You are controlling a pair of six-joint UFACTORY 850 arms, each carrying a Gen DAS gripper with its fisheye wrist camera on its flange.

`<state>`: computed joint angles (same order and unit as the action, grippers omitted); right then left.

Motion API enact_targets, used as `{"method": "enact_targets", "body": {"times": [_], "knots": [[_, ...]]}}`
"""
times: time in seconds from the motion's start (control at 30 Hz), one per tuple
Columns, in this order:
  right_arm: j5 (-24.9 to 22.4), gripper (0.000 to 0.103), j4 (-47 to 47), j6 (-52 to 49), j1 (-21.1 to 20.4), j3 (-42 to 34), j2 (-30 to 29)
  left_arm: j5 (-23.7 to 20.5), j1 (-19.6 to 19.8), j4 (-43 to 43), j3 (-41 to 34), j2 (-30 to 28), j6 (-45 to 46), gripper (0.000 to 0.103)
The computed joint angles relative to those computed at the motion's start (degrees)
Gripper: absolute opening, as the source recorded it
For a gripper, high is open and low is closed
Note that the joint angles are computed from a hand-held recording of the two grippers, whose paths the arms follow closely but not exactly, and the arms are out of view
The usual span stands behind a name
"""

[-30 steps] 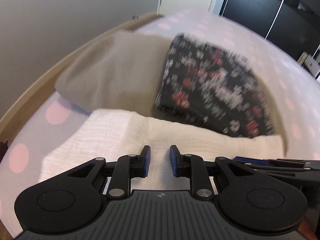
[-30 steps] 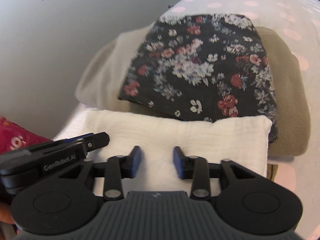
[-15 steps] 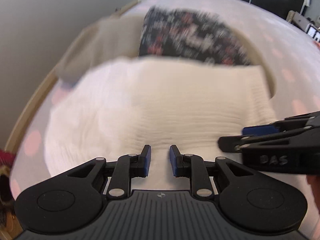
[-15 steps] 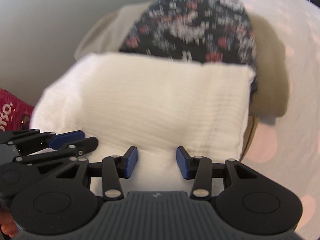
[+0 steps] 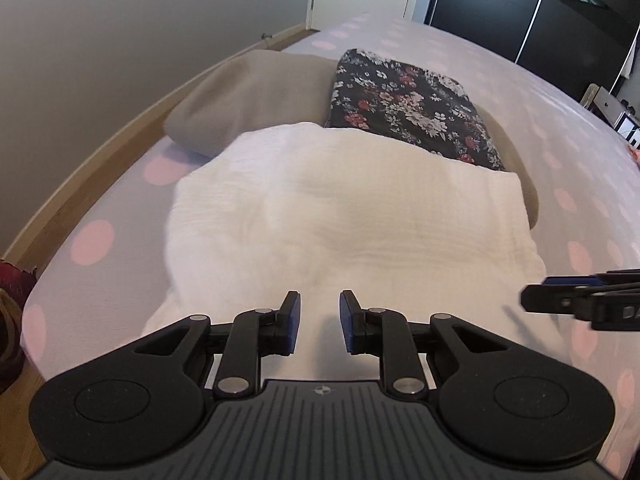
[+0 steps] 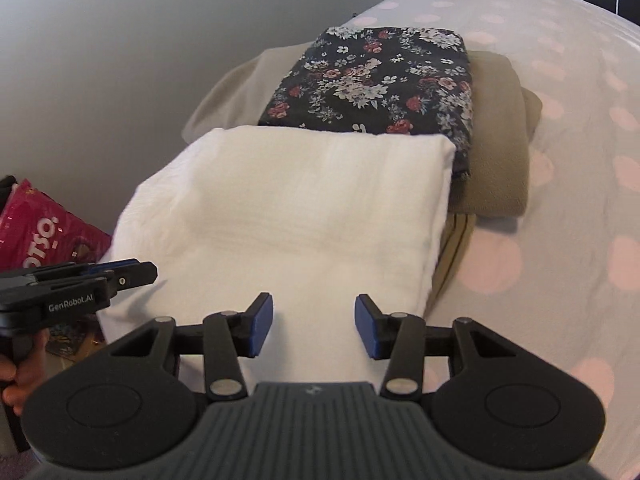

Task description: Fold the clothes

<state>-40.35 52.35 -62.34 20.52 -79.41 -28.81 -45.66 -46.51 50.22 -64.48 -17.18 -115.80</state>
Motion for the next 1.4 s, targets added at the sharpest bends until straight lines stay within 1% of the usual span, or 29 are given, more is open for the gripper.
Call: {"method": "enact_targets", "body": {"times": [0.03, 0.1, 0.2, 0.23, 0.33, 0.4, 0.47, 0.5, 0.6, 0.67, 0.7, 0.73, 0.8, 0.9, 0.93, 1.0, 1.03, 1.07, 1.13, 1.17, 1.2, 1.23, 1.27, 1.3, 1.4], "knots": [[-0.3, 0.05, 1.4, -1.7, -0.7, 1.7, 1.0, -0.4, -0.9, 0.8, 1.1, 0.7, -1.8, 0.025], [2.3, 0.05, 3.0, -4.3, -0.9, 5.1, 2.5, -0.2, -1.5, 0.8, 2.6, 0.9, -4.2, 0.029], [3.8, 0.049, 1.4, -2.8, -0.6, 7.4, 2.0, 0.9, -1.5, -0.8, 4.1, 0.4, -5.7, 0.029], [4.7, 0.049, 1.7, -2.7, -0.5, 8.3, 1.9, 0.7, -1.3, -1.7, 4.2, 0.1, -5.7, 0.029], [6.3, 0.049, 7.9, -7.4, -1.3, 11.4, 3.3, -0.1, -1.8, -2.0, 4.8, 0.2, -7.8, 0.029], [6.5, 0.05, 13.3, -12.2, -2.4, 13.7, 5.3, -2.8, -3.0, -1.1, 4.1, 0.1, -10.0, 0.029], [6.0, 0.057, 17.3, -15.6, -3.5, 16.0, 7.4, -6.5, -4.8, 0.1, 2.3, -0.9, -11.5, 0.029], [5.6, 0.057, 18.7, -16.8, -4.2, 17.0, 8.4, -8.4, -5.7, 0.6, 1.4, -1.5, -12.2, 0.029], [6.3, 0.061, 22.9, -21.0, -5.3, 20.1, 11.6, -14.2, -8.5, 2.0, -2.5, -3.9, -13.2, 0.029], [6.9, 0.065, 26.6, -25.0, -6.3, 22.7, 14.1, -18.0, -10.5, 3.2, -5.6, -6.1, -13.7, 0.033], [6.9, 0.066, 28.1, -26.8, -6.7, 23.6, 15.1, -19.9, -11.4, 3.8, -7.3, -7.3, -13.8, 0.04], [6.8, 0.067, 29.7, -28.5, -7.1, 24.4, 16.0, -21.6, -12.5, 4.2, -9.0, -8.5, -13.8, 0.043], [6.5, 0.068, 32.3, -32.2, -8.1, 26.0, 17.8, -24.1, -14.1, 3.9, -12.2, -10.7, -12.7, 0.043], [6.6, 0.074, 35.7, -36.5, -9.1, 28.0, 20.0, -26.1, -15.7, 3.4, -15.7, -13.4, -13.0, 0.045], [6.4, 0.077, 36.2, -37.1, -9.4, 28.4, 20.5, -26.5, -16.3, 3.2, -16.6, -14.1, -13.5, 0.046], [6.1, 0.079, 37.0, -38.2, -10.1, 29.1, 21.5, -26.8, -17.1, 2.8, -18.0, -15.2, -14.7, 0.047], [6.0, 0.081, 36.0, -37.8, -10.3, 29.2, 21.7, -27.4, -17.4, 2.3, -19.0, -16.0, -14.8, 0.051], [6.1, 0.082, 34.9, -37.1, -10.3, 29.2, 22.0, -28.0, -17.6, 1.7, -20.0, -16.7, -14.4, 0.052], [6.0, 0.083, 35.9, -38.1, -10.6, 29.9, 22.7, -29.4, -17.7, 1.0, -22.3, -18.4, -12.6, 0.053], [5.5, 0.088, 36.7, -39.2, -10.9, 30.3, 23.0, -30.2, -17.7, 0.7, -23.5, -19.1, -11.3, 0.055], [5.1, 0.09, 37.4, -39.9, -11.1, 30.7, 23.2, -30.8, -17.5, 0.0, -24.5, -19.6, -9.7, 0.061], [4.5, 0.092, 38.3, -40.8, -11.4, 31.3, 23.6, -31.6, -17.3, -0.6, -25.5, -20.1, -8.1, 0.064], [4.2, 0.093, 38.8, -41.7, -11.7, 31.8, 23.9, -32.7, -17.4, -0.6, -26.5, -20.8, -7.5, 0.064], [4.5, 0.093, 39.1, -42.6, -11.7, 32.1, 24.1, -33.8, -17.4, -0.6, -27.5, -21.5, -6.9, 0.064], [8.0, 0.094, 42.7, -47.8, -10.7, 33.5, 24.9, -34.2, -17.6, 0.1, -29.0, -22.3, -6.0, 0.064]]}}
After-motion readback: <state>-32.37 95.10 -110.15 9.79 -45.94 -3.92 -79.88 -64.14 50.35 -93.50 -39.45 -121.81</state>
